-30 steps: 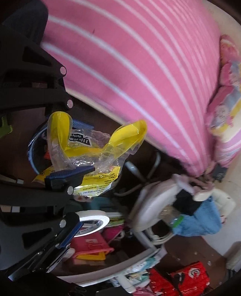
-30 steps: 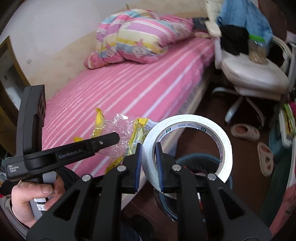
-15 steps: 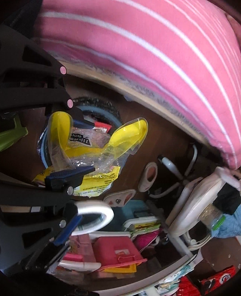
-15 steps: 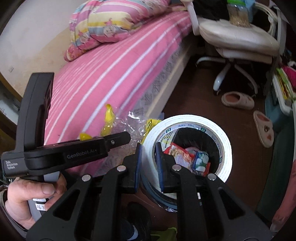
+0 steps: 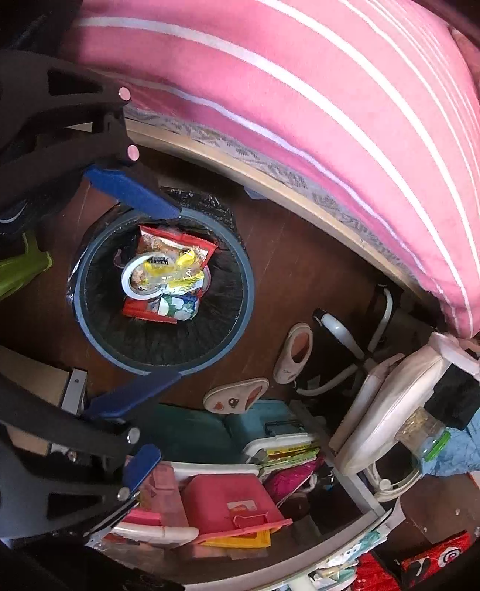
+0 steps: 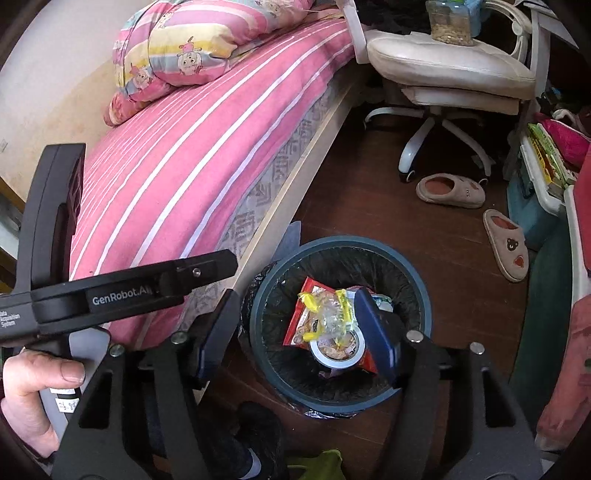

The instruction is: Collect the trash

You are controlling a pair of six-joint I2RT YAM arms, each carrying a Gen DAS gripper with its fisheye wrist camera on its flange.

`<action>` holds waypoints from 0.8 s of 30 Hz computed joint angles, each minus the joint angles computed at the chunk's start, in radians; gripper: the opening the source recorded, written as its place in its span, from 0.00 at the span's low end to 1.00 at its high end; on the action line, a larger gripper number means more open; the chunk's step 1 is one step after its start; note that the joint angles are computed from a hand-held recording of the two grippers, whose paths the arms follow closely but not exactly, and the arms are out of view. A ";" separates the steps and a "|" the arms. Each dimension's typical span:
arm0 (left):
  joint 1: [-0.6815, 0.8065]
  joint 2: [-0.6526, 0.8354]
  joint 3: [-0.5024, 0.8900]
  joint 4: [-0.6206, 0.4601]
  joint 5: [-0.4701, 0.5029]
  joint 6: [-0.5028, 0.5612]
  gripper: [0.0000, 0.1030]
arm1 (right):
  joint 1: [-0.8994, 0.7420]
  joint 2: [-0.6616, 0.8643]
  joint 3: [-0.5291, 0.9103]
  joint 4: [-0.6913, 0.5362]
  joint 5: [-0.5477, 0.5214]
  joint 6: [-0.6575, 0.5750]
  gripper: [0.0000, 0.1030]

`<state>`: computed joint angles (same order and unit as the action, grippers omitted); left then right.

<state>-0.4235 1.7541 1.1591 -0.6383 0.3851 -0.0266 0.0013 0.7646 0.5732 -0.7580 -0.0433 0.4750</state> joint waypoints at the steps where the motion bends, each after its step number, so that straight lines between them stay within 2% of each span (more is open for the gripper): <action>1: 0.008 -0.009 -0.005 0.001 0.005 0.000 0.83 | 0.009 -0.001 0.011 -0.009 0.012 -0.001 0.67; 7: 0.057 -0.116 -0.028 -0.012 0.033 -0.007 0.86 | 0.177 -0.009 0.127 -0.100 0.192 0.069 0.84; 12: 0.102 -0.235 -0.031 -0.025 0.025 0.019 0.87 | 0.324 0.055 0.273 -0.185 0.313 0.131 0.89; 16: 0.179 -0.309 0.004 -0.084 0.034 0.060 0.88 | 0.460 0.127 0.395 -0.238 0.422 0.186 0.90; 24: 0.420 -0.391 0.124 -0.212 0.066 0.153 0.91 | 0.693 0.295 0.623 -0.267 0.547 0.252 0.92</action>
